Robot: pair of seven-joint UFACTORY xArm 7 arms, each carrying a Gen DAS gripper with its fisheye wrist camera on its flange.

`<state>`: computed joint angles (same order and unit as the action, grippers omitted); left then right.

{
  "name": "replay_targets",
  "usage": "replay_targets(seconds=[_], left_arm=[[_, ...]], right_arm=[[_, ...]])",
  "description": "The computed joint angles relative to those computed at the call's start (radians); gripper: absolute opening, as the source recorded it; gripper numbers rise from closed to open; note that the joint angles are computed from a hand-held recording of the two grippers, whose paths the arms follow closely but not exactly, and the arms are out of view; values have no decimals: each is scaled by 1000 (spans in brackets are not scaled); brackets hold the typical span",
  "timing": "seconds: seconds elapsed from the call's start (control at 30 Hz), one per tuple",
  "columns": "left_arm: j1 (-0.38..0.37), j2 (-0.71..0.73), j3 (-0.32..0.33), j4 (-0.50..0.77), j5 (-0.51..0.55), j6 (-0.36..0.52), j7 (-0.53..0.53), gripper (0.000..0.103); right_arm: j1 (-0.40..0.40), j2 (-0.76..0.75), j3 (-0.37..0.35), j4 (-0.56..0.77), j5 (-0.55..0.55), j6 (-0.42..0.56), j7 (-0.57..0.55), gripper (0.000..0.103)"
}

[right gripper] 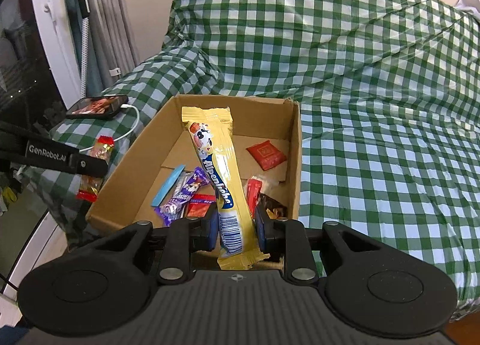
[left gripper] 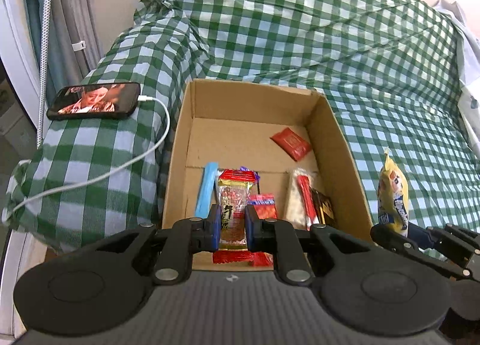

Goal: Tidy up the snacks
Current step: 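Carry the red candy and yellow bar over the box with both tools, then open both tools to drop the red candy and yellow bar into the box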

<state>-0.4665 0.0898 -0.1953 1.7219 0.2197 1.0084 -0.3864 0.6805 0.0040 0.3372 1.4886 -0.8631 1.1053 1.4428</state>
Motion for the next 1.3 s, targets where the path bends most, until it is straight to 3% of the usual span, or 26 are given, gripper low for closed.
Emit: replay_targets(seconds=[0.53,0.93,0.97,1.0,1.03,1.07,1.1,1.17,1.3], left_arm=[[-68,368,85,404,8,134,70,18],[-115,605,158,711,-1,256,127,20],[-119,605,161,710,0,255,135,33],[-125,624,166,744,3,281,144,67],[-132,617,175,736,9,286,142,100],[-140,585,186,687,22,266,125,102],[-143,529,190,596,37,215,105,103],[-140,455,176,487,59,175,101,103],[-126,351,141,359,63,204,75,103]], right_arm=[[-48,152,-124,72,98,-168,-99,26],[-53,211,-181,93,145,-225,-137,27],[-52,210,-185,89,141,-232,-130,29],[-51,210,-187,89,139,-234,-125,35],[-48,208,-188,92,135,-227,-116,58],[-40,204,-191,92,117,-212,-93,82],[-31,197,-191,88,93,-201,-66,89],[-31,178,-180,72,86,-210,-73,90],[-13,143,-150,54,82,-159,-60,92]])
